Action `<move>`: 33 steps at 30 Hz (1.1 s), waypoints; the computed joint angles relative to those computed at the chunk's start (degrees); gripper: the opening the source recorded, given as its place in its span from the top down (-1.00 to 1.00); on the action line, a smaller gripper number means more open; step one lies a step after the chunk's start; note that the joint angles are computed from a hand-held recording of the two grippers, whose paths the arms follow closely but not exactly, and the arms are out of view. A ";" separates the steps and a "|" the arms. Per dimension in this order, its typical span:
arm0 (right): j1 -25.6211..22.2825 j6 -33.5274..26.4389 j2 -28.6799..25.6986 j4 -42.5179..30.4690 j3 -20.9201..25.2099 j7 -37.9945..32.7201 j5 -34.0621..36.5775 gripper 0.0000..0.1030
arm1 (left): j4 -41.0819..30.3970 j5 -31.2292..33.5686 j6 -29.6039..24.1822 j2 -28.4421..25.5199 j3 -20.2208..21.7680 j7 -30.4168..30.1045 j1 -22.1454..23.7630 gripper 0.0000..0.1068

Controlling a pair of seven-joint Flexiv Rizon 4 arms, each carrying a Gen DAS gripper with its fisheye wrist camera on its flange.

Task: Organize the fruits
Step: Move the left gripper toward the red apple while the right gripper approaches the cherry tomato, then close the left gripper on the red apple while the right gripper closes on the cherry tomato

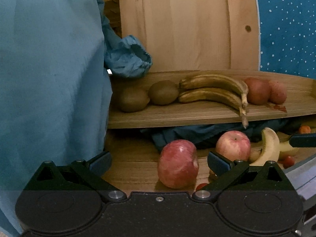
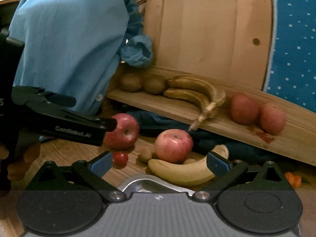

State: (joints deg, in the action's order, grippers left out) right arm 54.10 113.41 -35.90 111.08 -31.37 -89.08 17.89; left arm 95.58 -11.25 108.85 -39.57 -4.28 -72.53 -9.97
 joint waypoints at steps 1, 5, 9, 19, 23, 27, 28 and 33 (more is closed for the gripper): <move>-0.93 -0.24 -0.08 -0.46 0.88 -0.06 -0.74 -1.00 | -0.60 -0.06 -0.32 -0.38 0.01 0.09 0.03 -0.92; -4.12 -0.96 -0.34 -1.91 4.26 -0.16 -3.71 -1.00 | -2.57 -0.36 -1.78 -1.74 -0.05 0.32 0.13 -0.92; -7.03 -2.24 -0.95 -3.47 7.36 0.07 -6.75 -0.99 | -4.28 -0.61 -3.22 -2.99 -0.48 0.27 0.51 -0.92; -16.98 -4.78 -1.35 -6.13 17.96 2.20 -16.43 -0.83 | -7.03 1.14 -6.77 -5.01 -5.34 1.12 4.00 -0.91; -19.43 -5.37 -1.52 -6.74 20.38 3.50 -19.11 -0.77 | -7.86 1.46 -7.61 -5.57 -6.37 1.61 4.56 -0.91; -22.45 -5.77 -1.54 -7.31 23.45 4.25 -22.03 -0.66 | -7.96 2.77 -8.25 -6.03 -10.58 3.12 7.45 -0.84; -23.52 -6.11 -1.55 -7.58 24.58 4.49 -22.92 -0.58 | -7.89 3.09 -8.27 -6.13 -11.58 3.52 8.14 -0.83; -26.69 -7.71 -1.87 -8.50 27.83 5.49 -26.53 -0.39 | -7.57 3.85 -9.74 -6.55 -16.20 5.46 11.35 -0.64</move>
State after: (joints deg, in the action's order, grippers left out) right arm 27.41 105.70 -37.77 102.57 -3.54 -83.60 -8.65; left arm 88.00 -7.40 99.11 -46.12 -20.48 -67.07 1.38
